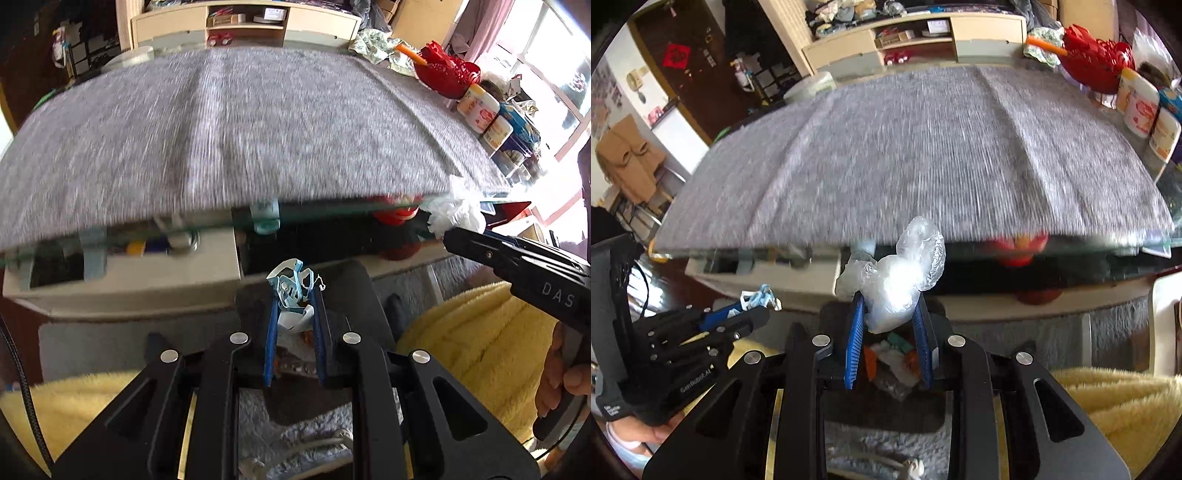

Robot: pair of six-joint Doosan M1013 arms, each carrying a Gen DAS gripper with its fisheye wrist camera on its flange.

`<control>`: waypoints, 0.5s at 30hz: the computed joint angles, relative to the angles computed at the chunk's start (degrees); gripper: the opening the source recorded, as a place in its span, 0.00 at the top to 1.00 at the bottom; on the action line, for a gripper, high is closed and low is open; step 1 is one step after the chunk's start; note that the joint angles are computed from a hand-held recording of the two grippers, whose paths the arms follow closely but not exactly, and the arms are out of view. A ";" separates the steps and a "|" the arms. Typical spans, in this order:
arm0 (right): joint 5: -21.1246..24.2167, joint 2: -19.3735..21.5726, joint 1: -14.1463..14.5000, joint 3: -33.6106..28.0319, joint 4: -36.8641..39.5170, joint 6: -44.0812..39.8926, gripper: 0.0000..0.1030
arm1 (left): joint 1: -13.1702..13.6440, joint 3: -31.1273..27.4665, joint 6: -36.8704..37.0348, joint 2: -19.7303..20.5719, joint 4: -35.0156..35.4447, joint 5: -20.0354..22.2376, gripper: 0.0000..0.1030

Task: Collect trash
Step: 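Lower wrapper and clear bag into the wastebasket and open both tools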

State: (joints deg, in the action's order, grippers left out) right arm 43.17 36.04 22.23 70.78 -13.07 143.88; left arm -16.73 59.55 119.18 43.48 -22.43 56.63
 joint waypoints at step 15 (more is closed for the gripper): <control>0.32 1.15 0.69 3.17 6.50 -2.94 0.74 | 0.09 7.27 0.92 -1.31 0.36 -1.58 0.85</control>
